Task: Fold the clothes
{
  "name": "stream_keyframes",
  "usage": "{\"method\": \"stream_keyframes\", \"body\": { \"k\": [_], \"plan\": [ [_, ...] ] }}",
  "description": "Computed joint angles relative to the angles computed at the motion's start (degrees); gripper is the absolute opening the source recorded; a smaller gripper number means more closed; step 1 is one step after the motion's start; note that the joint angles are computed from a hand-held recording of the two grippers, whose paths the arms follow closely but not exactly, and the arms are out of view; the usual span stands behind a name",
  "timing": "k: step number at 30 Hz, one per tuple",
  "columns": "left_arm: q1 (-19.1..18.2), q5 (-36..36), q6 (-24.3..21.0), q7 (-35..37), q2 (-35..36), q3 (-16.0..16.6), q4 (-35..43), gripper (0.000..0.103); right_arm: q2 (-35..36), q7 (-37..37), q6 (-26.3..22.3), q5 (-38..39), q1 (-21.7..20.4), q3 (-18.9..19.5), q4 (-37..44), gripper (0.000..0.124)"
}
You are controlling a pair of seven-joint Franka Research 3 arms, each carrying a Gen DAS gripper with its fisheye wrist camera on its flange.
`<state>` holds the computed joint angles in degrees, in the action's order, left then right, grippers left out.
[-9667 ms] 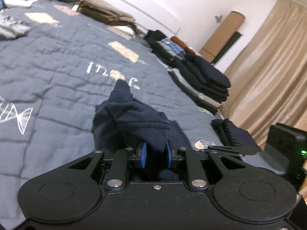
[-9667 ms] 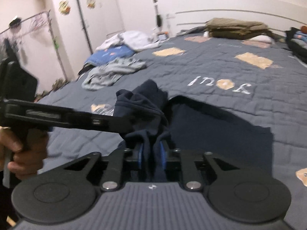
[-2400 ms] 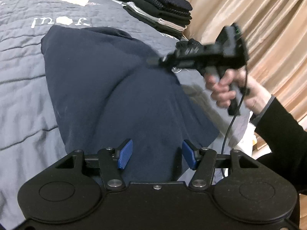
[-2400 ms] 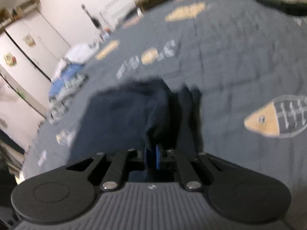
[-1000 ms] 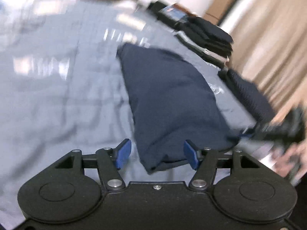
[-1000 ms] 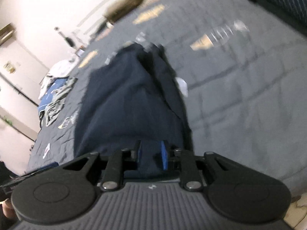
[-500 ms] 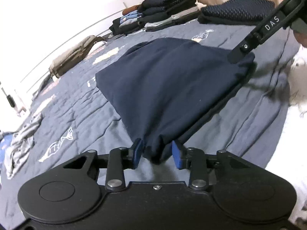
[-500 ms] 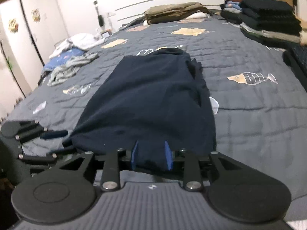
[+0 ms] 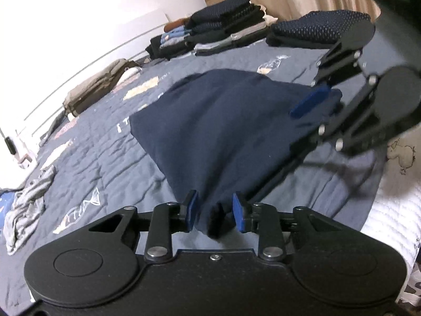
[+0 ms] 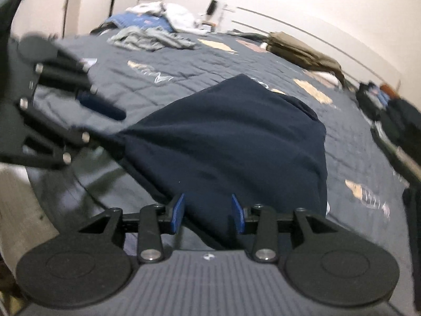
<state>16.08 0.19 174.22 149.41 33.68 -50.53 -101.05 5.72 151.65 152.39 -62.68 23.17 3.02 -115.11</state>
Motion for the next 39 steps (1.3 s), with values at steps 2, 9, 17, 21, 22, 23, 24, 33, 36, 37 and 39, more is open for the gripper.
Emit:
{"method": "stream_keyframes", "body": {
  "k": [2, 9, 17, 21, 22, 23, 24, 33, 36, 37, 39],
  "plan": [
    [-2.09, 0.63, -1.17, -0.64, -0.47, 2.54, 0.49, 0.029, 0.61, -3.74, -0.90, 1.54, 0.15, 0.34, 0.58, 0.038],
    [-6.85, 0.50, -1.84, -1.64, -0.89, 7.88, 2.01, 0.030, 2.02, -9.33, -3.72, 0.65, 1.85, 0.07, 1.81, 0.038],
    [-4.08, -3.23, -2.20, 0.98, -0.27, 4.04, 2.08, 0.030, 0.61, -4.54, -0.77, -3.65, 1.72, -0.38, 0.46, 0.011],
    [-4.10, -3.00, -0.72, 1.87, 0.01, 3.51, 1.58, 0.030, -0.83, -1.33, -0.44, -5.90, 1.15, 0.08, -0.22, 0.009],
    [-4.54, -2.71, -0.98, 1.48, 0.03, 3.93, 1.80, 0.030, -1.09, -0.61, -0.36, -6.45, 0.96, 0.23, -0.40, 0.008],
    [-4.70, -2.68, -1.47, 1.18, 0.12, 4.02, 2.10, 0.030, -1.25, -0.09, -0.17, -6.69, 0.73, 0.38, -0.47, 0.008],
    [-4.61, -2.91, -1.47, 1.02, 0.27, 3.83, 2.26, 0.030, -1.36, 0.86, 0.16, -7.26, 0.50, 0.45, -0.44, 0.008],
    [-8.85, 2.34, 1.56, -0.79, 0.01, 8.95, 2.32, 0.018, -1.43, 1.04, -0.02, -7.33, -0.71, 1.58, -0.64, 0.004],
    [-9.33, 6.54, 2.08, 0.53, -1.94, 11.22, 0.53, 0.011, -0.89, -4.32, -0.21, -2.25, -0.70, 1.51, -0.99, 0.003],
    [-8.79, 7.42, 1.72, 1.27, -2.42, 11.24, 0.12, 0.010, -0.83, -5.68, -0.09, -0.73, -0.70, 1.41, -1.15, 0.002],
    [-6.07, 7.03, -0.34, 3.26, -2.35, 8.84, 0.09, 0.009, -0.72, -8.37, 0.09, 2.31, -0.71, 1.24, -1.46, 0.002]
  ]
}}
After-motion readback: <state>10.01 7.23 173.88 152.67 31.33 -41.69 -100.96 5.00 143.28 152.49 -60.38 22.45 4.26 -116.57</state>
